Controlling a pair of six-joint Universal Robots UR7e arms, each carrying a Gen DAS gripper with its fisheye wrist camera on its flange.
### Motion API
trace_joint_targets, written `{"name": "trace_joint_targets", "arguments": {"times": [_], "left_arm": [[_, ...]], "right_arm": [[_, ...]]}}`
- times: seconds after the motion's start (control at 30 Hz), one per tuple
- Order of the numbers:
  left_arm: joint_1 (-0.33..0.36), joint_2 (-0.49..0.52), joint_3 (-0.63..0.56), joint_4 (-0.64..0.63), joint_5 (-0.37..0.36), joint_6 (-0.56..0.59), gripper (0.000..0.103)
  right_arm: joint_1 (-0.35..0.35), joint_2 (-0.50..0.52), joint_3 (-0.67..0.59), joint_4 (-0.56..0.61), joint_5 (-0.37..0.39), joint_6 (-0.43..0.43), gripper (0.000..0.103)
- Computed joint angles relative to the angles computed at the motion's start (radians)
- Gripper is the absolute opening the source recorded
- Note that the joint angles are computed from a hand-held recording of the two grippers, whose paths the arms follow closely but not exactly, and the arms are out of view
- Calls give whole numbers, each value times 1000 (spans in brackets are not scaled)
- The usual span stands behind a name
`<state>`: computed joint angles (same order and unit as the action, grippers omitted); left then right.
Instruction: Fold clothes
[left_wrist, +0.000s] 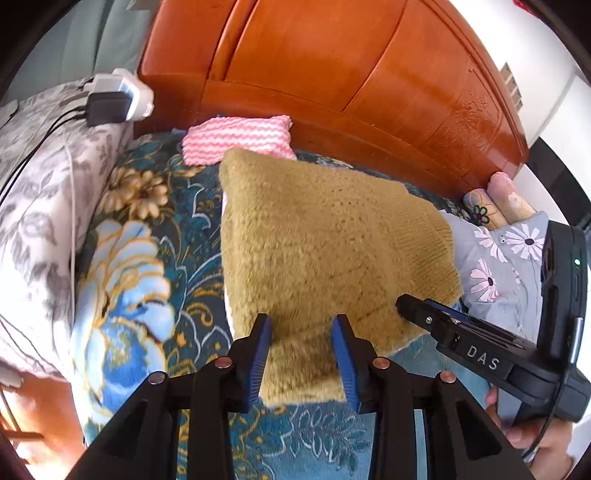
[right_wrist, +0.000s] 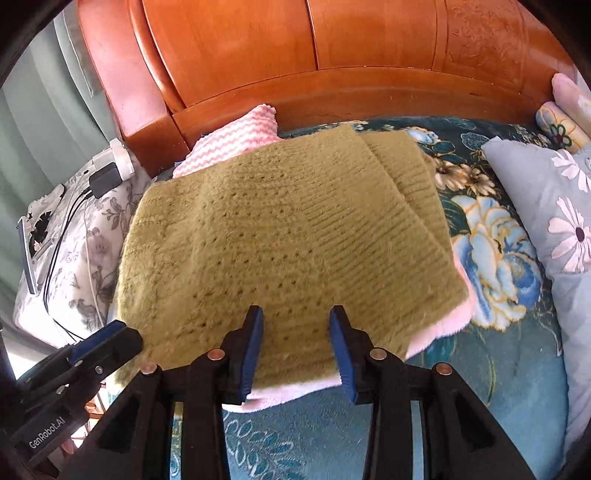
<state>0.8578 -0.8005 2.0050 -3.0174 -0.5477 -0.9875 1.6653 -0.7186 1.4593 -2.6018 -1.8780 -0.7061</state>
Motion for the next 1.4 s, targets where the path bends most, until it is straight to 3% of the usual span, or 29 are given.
{"name": "trace_joint_targets", "arguments": {"times": [0.2,0.3,0.33,0.37,0.47,0.6,0.67,0.77,0.83,0.9,1.0,1.1,1.27,1.4], "left_arm": [[-44,-19,2,302,-67,-372,64],[-74,-1,-10,392,-73,-489,69],[-84,5,-16,431,-67,-531,76],[-91,11,-20,465,-65,-565,83],[-116,23,-23,551,-56,-644,89],[-146,19,-9,593,-12,-707,97],[-153,17,5,570,-1,-711,100],[-147,29,57,335,-31,-605,100],[-155,37,63,291,-17,-572,100],[-166,47,63,255,4,-529,103],[-178,68,57,182,19,-432,103],[-180,72,61,148,17,-407,103],[-186,65,63,186,30,-442,103],[-189,58,70,180,37,-445,103]], "right_arm": [[-21,-102,167,-42,-20,55,41],[-38,-145,208,-3,-29,126,41],[-41,-159,221,2,-37,143,41],[-42,-170,237,-17,-56,146,41],[-47,-205,274,-52,-98,153,42],[-52,-250,343,-123,-131,105,53],[-54,-261,367,-153,-148,102,58],[-62,-283,391,-166,-153,148,65],[-68,-301,398,-159,-145,178,69],[-61,-308,412,-186,-166,157,76],[-45,-315,433,-232,-198,93,76],[-27,-311,459,-322,-238,12,77],[-17,-314,477,-384,-242,-44,78],[-1,-302,481,-454,-271,-96,88]]}}
